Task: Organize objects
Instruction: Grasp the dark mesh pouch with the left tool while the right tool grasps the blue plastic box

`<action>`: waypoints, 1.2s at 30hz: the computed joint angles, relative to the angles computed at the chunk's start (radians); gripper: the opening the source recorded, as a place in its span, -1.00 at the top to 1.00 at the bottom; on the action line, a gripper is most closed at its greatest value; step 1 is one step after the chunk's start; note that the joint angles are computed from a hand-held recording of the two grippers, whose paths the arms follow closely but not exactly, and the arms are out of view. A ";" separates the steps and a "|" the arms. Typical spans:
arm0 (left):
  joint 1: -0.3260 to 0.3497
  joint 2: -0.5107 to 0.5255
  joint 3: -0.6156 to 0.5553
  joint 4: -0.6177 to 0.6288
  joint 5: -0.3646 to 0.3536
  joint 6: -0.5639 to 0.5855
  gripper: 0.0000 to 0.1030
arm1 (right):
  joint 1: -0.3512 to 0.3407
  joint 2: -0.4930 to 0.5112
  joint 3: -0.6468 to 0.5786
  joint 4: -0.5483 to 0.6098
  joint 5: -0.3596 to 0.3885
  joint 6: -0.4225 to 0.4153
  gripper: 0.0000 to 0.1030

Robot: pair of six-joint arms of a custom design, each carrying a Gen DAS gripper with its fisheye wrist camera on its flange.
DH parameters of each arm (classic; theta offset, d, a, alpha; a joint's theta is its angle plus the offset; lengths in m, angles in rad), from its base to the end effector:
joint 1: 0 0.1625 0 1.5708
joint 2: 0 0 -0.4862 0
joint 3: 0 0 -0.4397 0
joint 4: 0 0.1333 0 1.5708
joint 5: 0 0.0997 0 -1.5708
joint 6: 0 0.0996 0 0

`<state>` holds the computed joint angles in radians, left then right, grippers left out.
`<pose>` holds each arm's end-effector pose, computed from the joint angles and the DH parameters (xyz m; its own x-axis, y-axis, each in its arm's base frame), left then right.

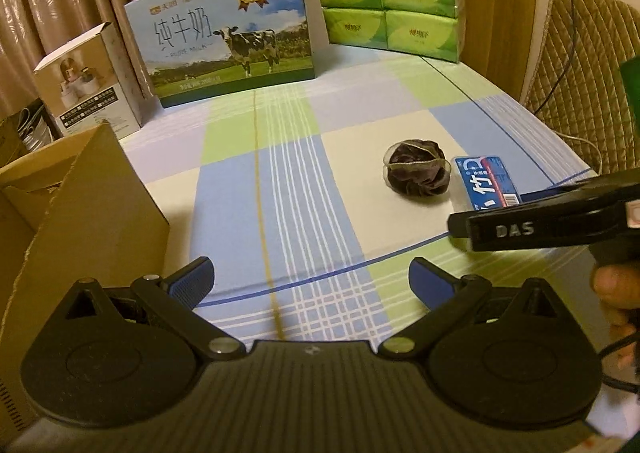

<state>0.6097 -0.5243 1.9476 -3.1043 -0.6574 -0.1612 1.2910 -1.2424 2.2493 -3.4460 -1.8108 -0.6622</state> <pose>-0.3633 -0.5125 -0.0786 -0.5466 0.3539 -0.7589 0.7367 0.6342 -0.2348 -0.0410 -0.5397 0.2647 -0.8064 -0.0328 0.5904 -0.4025 0.7619 -0.5075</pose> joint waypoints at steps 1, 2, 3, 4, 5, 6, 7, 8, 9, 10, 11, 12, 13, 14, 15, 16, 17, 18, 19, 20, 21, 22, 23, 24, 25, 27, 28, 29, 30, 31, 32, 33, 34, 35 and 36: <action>0.001 0.002 -0.003 0.002 -0.003 0.000 -0.98 | 0.000 -0.005 0.001 -0.004 0.001 0.001 -0.08; 0.002 0.004 -0.006 0.003 -0.007 0.002 -0.97 | -0.002 -0.009 0.001 -0.008 0.003 0.001 -0.07; 0.004 0.006 -0.010 0.004 -0.010 0.005 -0.97 | -0.003 -0.014 0.002 -0.017 0.002 -0.004 -0.07; 0.005 0.010 -0.015 0.005 -0.011 0.008 -0.98 | -0.004 -0.018 0.004 -0.029 0.000 -0.009 -0.07; 0.006 0.014 -0.021 0.007 -0.014 0.011 -0.98 | -0.007 -0.022 0.005 -0.041 -0.002 -0.012 -0.07; 0.008 0.017 -0.028 0.006 -0.021 0.017 -0.98 | -0.012 -0.026 0.005 -0.052 -0.005 -0.012 -0.07; 0.012 0.022 -0.037 0.000 -0.031 0.024 -0.98 | -0.019 -0.030 0.006 -0.060 -0.006 -0.006 -0.07; 0.015 0.027 -0.046 -0.005 -0.038 0.030 -0.97 | -0.026 -0.034 0.004 -0.062 -0.007 0.002 -0.07; 0.020 0.033 -0.056 -0.011 -0.045 0.037 -0.97 | -0.034 -0.037 0.002 -0.065 -0.010 0.009 -0.07; 0.024 0.041 -0.068 -0.022 -0.056 0.045 -0.97 | -0.042 -0.040 0.001 -0.066 -0.013 0.016 -0.07; 0.031 0.049 -0.082 -0.029 -0.071 0.049 -0.97 | -0.048 -0.043 -0.001 -0.065 -0.017 0.021 -0.07; 0.036 0.057 -0.095 -0.030 -0.080 0.052 -0.97 | -0.054 -0.045 -0.003 -0.065 -0.018 0.024 -0.07; 0.042 0.065 -0.108 -0.038 -0.092 0.061 -0.97 | -0.058 -0.046 -0.003 -0.069 -0.018 0.026 -0.07; 0.050 0.077 -0.121 -0.066 -0.112 0.080 -0.97 | -0.061 -0.045 -0.003 -0.076 -0.019 0.026 -0.07; 0.058 0.087 -0.132 -0.088 -0.132 0.094 -0.97 | -0.065 -0.043 -0.002 -0.088 -0.015 0.026 -0.07; 0.067 0.097 -0.143 -0.107 -0.155 0.107 -0.97 | -0.065 -0.044 -0.001 -0.091 -0.014 0.023 -0.07; 0.076 0.110 -0.158 -0.129 -0.180 0.124 -0.97 | -0.065 -0.044 -0.002 -0.093 -0.013 0.021 -0.07; 0.083 0.120 -0.169 -0.147 -0.197 0.140 -0.96 | -0.066 -0.043 -0.002 -0.094 -0.009 0.021 -0.07; 0.090 0.131 -0.182 -0.164 -0.215 0.159 -0.94 | -0.066 -0.042 -0.002 -0.095 -0.004 0.017 -0.07; 0.096 0.143 -0.198 -0.172 -0.227 0.178 -0.92 | -0.066 -0.041 -0.001 -0.099 -0.002 0.013 -0.07; 0.100 0.153 -0.212 -0.174 -0.232 0.187 -0.87 | -0.067 -0.040 -0.002 -0.099 0.002 0.012 -0.07; 0.105 0.162 -0.225 -0.179 -0.246 0.193 -0.81 | -0.067 -0.039 -0.002 -0.098 0.004 0.013 -0.07; 0.110 0.168 -0.233 -0.180 -0.256 0.192 -0.77 | -0.067 -0.039 -0.002 -0.099 0.005 0.010 -0.07; 0.114 0.174 -0.243 -0.180 -0.265 0.193 -0.76 | -0.066 -0.038 -0.001 -0.099 0.005 0.007 -0.07; 0.119 0.181 -0.253 -0.178 -0.273 0.193 -0.67 | -0.066 -0.038 -0.002 -0.099 0.006 0.003 -0.07; 0.124 0.188 -0.267 -0.160 -0.277 0.193 -0.34 | -0.066 -0.036 -0.002 -0.100 0.008 -0.005 -0.07; 0.126 0.188 -0.271 -0.148 -0.282 0.189 -0.13 | -0.066 -0.034 -0.003 -0.100 0.008 -0.006 -0.07; 0.127 0.185 -0.268 -0.144 -0.288 0.187 0.01 | -0.066 -0.034 -0.003 -0.098 0.010 -0.007 -0.07; 0.127 0.182 -0.262 -0.144 -0.290 0.188 0.16 | -0.065 -0.034 -0.002 -0.096 0.011 -0.006 -0.07; 0.125 0.176 -0.252 -0.147 -0.292 0.190 0.30 | -0.065 -0.034 -0.002 -0.093 0.013 -0.007 -0.07; 0.122 0.168 -0.241 -0.142 -0.295 0.183 0.41 | -0.063 -0.034 -0.001 -0.088 0.015 -0.009 -0.07; 0.120 0.159 -0.232 -0.124 -0.297 0.169 0.48 | -0.062 -0.036 0.000 -0.079 0.018 -0.009 -0.07; 0.117 0.150 -0.223 -0.105 -0.295 0.151 0.55 | -0.062 -0.039 0.002 -0.072 0.022 -0.009 -0.07; 0.113 0.139 -0.206 -0.096 -0.291 0.133 0.59 | -0.060 -0.042 0.004 -0.064 0.024 -0.008 -0.06; 0.108 0.129 -0.190 -0.093 -0.290 0.119 0.60 | -0.058 -0.047 0.008 -0.055 0.027 -0.007 -0.06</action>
<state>0.7181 -0.3956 1.7580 -3.1975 -0.9471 -0.0425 1.2335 -1.2894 2.2570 -3.5009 -1.7837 -0.6688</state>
